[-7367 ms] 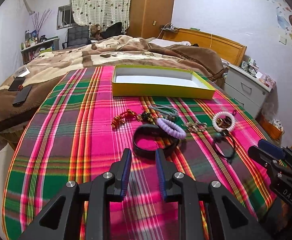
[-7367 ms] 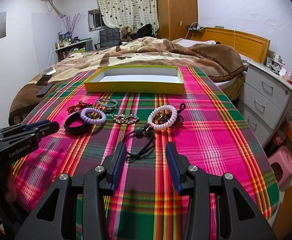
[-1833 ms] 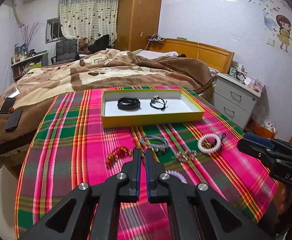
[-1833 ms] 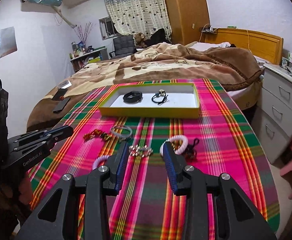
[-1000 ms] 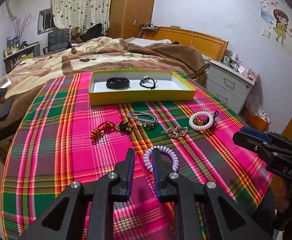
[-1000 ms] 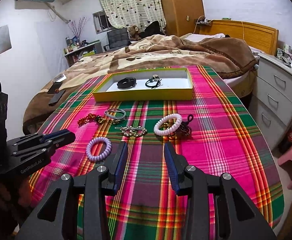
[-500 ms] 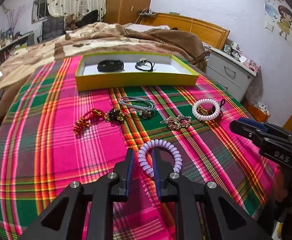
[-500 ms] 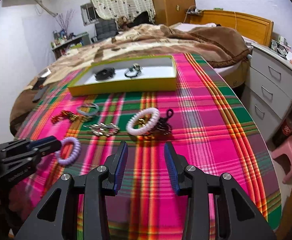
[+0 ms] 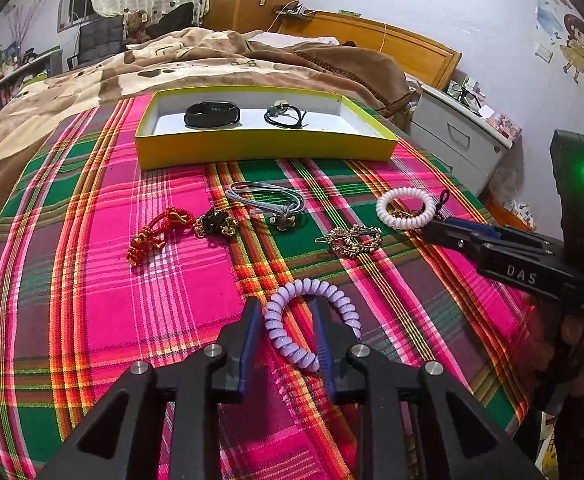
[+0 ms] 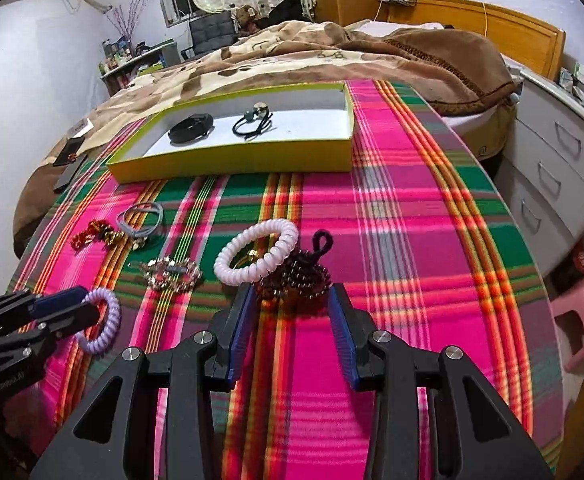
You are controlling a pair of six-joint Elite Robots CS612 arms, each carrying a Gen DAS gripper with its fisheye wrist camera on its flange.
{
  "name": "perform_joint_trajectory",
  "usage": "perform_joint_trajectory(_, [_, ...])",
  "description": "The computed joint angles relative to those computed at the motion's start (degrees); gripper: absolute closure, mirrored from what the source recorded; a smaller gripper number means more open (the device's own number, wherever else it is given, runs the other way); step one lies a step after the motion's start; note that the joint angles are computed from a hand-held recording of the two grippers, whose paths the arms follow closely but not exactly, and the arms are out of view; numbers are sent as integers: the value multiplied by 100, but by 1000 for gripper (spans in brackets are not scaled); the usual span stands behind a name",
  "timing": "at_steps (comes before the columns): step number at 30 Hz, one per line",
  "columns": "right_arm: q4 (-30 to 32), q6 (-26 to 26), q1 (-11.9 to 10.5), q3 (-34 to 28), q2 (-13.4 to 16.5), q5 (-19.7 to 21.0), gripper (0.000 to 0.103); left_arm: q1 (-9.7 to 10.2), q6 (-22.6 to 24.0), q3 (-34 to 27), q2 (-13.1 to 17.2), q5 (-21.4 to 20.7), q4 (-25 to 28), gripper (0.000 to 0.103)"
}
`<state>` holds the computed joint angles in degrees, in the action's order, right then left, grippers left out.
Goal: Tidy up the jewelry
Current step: 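Grasp the lavender coil bracelet with the left tool, then grasp the dark beaded keychain with the right tool while the left tool holds the lavender coil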
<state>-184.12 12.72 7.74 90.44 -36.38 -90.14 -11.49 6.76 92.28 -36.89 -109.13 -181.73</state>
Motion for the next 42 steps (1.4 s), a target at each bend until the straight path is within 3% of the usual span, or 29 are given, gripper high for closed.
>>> perform_joint_trajectory(10, [295, -7, -37, -214, 78, 91, 65, -51, 78, -8, -14, 194, 40, 77])
perform_joint_trajectory(13, [260, 46, -33, -199, 75, 72, 74, -50, 64, -11, -12, 172, 42, 77])
perform_joint_trajectory(16, [209, 80, -30, -155, 55, 49, 77, -58, 63, 1, -17, 184, 31, 77])
perform_joint_trajectory(18, [155, 92, -21, -113, 41, 48, 77, -55, 31, -4, -15, 201, 28, 79])
perform_joint_trajectory(20, [79, 115, -15, -56, 23, 58, 78, -42, -9, -10, -13, 191, 33, 92])
perform_joint_trajectory(21, [31, 134, -13, -21, 10, 65, 79, -35, -29, -14, -12, 176, 45, 93])
perform_joint_trajectory(30, [-225, 190, 34, 209, -78, 117, 82, -39, 184, 148, -48, 238, -191, 94])
perform_joint_trajectory(42, [-482, 229, 100, 414, -170, 195, 84, 42, 51, 269, -93, -7, -440, 94])
